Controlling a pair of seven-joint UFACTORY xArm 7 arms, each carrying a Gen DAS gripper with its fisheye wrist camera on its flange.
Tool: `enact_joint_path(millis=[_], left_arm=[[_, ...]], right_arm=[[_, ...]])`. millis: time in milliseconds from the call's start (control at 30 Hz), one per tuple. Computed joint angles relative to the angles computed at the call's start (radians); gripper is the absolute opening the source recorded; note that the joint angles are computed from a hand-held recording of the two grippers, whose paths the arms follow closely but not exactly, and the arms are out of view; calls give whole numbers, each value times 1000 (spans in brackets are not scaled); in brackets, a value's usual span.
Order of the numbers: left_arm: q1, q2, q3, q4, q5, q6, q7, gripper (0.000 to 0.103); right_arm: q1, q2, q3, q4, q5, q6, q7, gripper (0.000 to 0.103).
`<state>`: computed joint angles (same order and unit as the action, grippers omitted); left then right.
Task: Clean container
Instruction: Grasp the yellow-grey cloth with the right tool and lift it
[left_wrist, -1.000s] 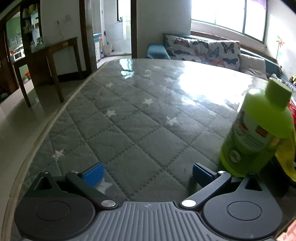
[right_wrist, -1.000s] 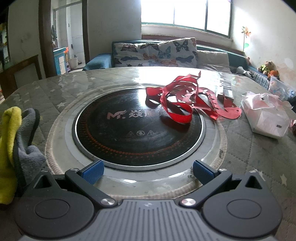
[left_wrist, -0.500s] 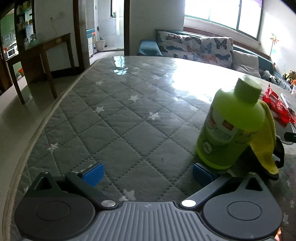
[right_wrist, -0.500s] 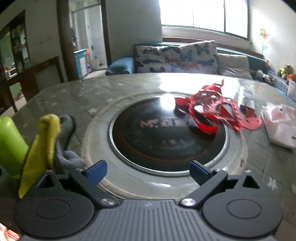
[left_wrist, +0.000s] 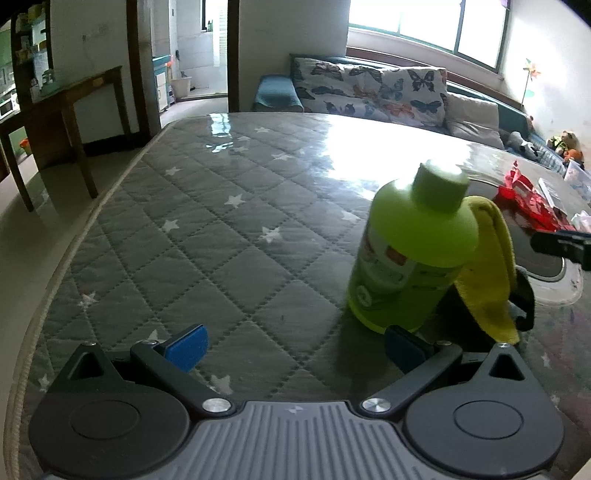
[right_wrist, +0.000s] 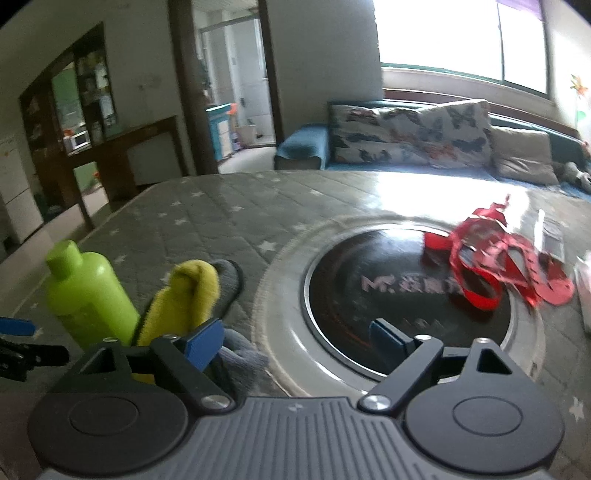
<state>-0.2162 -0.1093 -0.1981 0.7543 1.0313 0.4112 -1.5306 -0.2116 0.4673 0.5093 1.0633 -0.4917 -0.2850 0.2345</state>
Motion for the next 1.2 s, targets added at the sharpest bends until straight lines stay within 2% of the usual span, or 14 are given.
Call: enact_joint_path(millis=[33, 200, 333, 500, 700, 833, 1033, 1200], left_arm=[[-1, 2, 0, 3, -2, -3, 5, 103], [-6, 11, 0, 19, -5, -5, 25, 103], [-13, 19, 2, 30, -8, -5, 39, 103], [-20, 30, 7, 42, -12, -5, 54, 103], [-27, 38, 13, 49, -28, -4, 67, 103], [-28, 39, 16, 49, -31, -6, 71, 103], [-24, 36, 17, 46, -28, -24, 72, 103], [-23, 41, 19, 50, -29, -33, 78, 103]], right_arm=[[-23, 7, 27, 7, -18, 6, 2, 86], [-200, 81, 252, 54, -97, 86, -40, 84], [-221, 120, 320, 79, -78, 130, -109, 80], [-190, 156, 334, 113, -19, 173, -173, 77], [-128, 182, 309, 156, 61, 211, -235, 70], [-54, 194, 252, 194, 110, 241, -273, 61], [9, 201, 197, 208, 191, 254, -314, 52], [14, 206, 201, 204, 260, 258, -358, 47]])
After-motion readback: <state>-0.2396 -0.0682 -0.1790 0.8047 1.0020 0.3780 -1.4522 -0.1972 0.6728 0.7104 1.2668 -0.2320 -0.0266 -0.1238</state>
